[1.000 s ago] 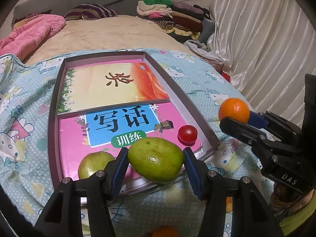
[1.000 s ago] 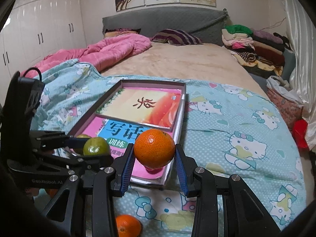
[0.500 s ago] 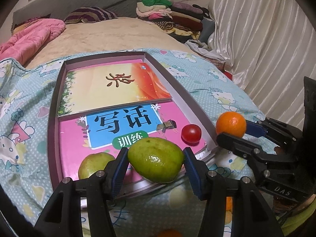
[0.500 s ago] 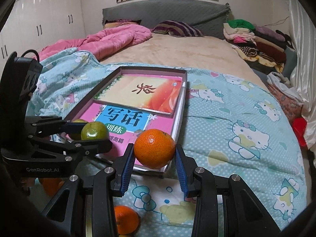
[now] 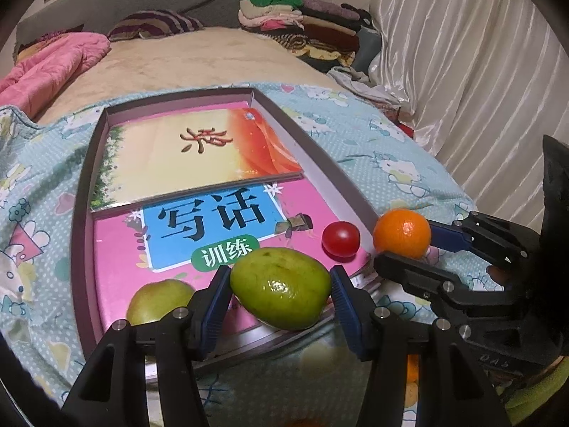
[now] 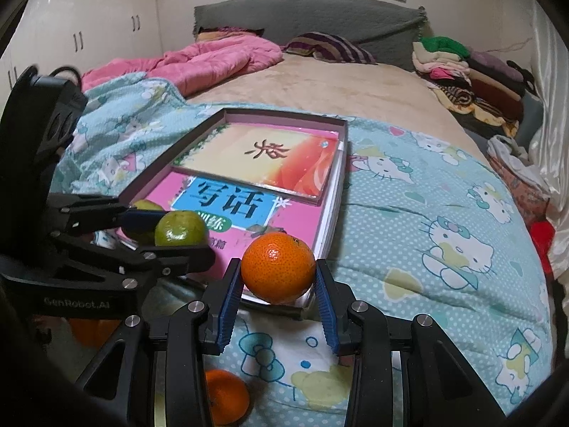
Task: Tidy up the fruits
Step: 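Carry the green fruit with the left tool while the right tool carries the orange toward the tray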
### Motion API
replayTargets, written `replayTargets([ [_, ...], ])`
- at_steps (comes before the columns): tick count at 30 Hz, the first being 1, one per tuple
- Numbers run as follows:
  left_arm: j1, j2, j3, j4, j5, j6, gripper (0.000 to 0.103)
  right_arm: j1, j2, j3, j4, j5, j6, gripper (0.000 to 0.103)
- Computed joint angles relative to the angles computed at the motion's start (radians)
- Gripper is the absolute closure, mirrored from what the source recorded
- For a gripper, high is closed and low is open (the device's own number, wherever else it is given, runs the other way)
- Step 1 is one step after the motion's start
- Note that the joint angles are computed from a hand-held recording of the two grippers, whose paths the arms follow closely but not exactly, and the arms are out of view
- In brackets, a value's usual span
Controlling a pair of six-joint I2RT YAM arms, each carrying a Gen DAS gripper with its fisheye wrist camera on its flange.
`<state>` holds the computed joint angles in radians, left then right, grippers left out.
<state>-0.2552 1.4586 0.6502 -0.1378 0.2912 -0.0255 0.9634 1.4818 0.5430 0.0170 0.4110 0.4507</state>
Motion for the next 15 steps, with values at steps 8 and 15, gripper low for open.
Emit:
replayTargets([
  [8, 0.006, 0.011, 0.016, -0.003, -0.007, 0.020, 0.047, -0.008, 0.021, 0.003, 0.000, -0.005, -0.041, 0.062],
  [15, 0.022, 0.018, 0.031, -0.007, -0.009, 0.031, 0.047, -0.032, 0.036, 0.002, 0.018, -0.027, -0.074, 0.060],
])
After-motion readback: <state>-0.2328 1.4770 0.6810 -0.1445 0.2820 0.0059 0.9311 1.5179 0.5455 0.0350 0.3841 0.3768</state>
